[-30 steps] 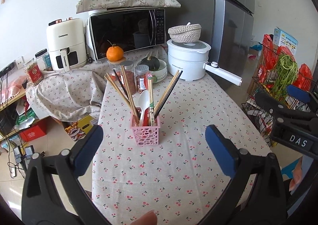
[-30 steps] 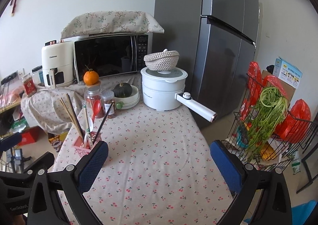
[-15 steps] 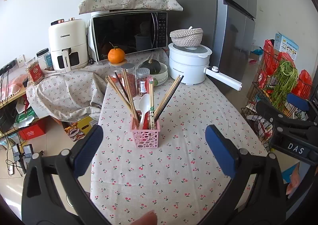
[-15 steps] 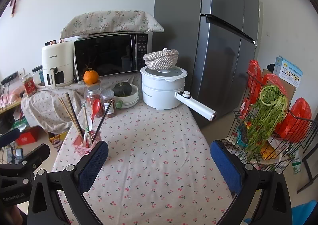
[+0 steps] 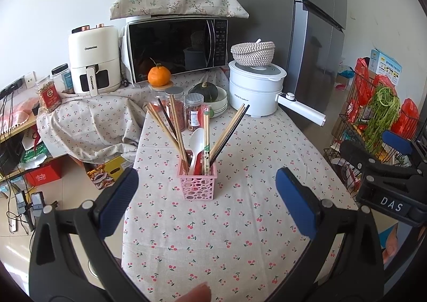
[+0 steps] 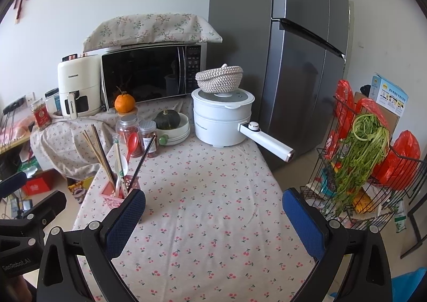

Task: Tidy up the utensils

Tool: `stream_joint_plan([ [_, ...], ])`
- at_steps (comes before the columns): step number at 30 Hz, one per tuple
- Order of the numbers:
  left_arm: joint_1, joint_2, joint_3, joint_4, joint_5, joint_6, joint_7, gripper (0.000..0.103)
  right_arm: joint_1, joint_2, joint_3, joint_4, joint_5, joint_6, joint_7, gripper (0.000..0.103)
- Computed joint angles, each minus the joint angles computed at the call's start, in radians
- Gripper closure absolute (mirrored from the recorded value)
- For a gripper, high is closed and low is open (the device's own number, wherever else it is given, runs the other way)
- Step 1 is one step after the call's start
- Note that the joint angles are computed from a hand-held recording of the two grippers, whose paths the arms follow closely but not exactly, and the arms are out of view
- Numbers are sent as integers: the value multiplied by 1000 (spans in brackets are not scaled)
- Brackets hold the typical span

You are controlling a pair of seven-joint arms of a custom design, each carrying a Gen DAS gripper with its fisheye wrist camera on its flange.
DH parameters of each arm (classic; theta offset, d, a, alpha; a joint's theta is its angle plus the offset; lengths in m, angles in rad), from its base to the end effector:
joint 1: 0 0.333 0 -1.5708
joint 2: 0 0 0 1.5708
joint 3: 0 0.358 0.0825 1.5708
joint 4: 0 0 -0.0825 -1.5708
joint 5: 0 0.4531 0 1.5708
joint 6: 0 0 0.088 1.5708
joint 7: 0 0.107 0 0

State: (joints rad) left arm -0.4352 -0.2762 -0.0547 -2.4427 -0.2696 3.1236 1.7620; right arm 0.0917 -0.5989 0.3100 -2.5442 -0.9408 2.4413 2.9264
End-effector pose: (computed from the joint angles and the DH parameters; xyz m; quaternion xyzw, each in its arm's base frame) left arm 0.4861 -0.2351 0.5218 -0.4831 0.7446 -0.4015 0.2257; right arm 0.4129 0.1846 0.5219 -0.5062 0.7191 -0.4251 0.2143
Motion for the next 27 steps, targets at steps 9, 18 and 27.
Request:
stream_joint_plan([
  [9, 1, -1, 1, 0, 0, -1, 2, 1, 1, -1, 0, 0, -5, 4, 5, 0],
  [18, 6, -1, -4, -1, 8, -4, -5, 1, -1, -6, 2, -3, -3, 4, 11, 0],
  [27, 4, 0, -6, 0, 4, -11, -10, 1, 0, -7, -2, -5, 1, 9, 6, 0],
])
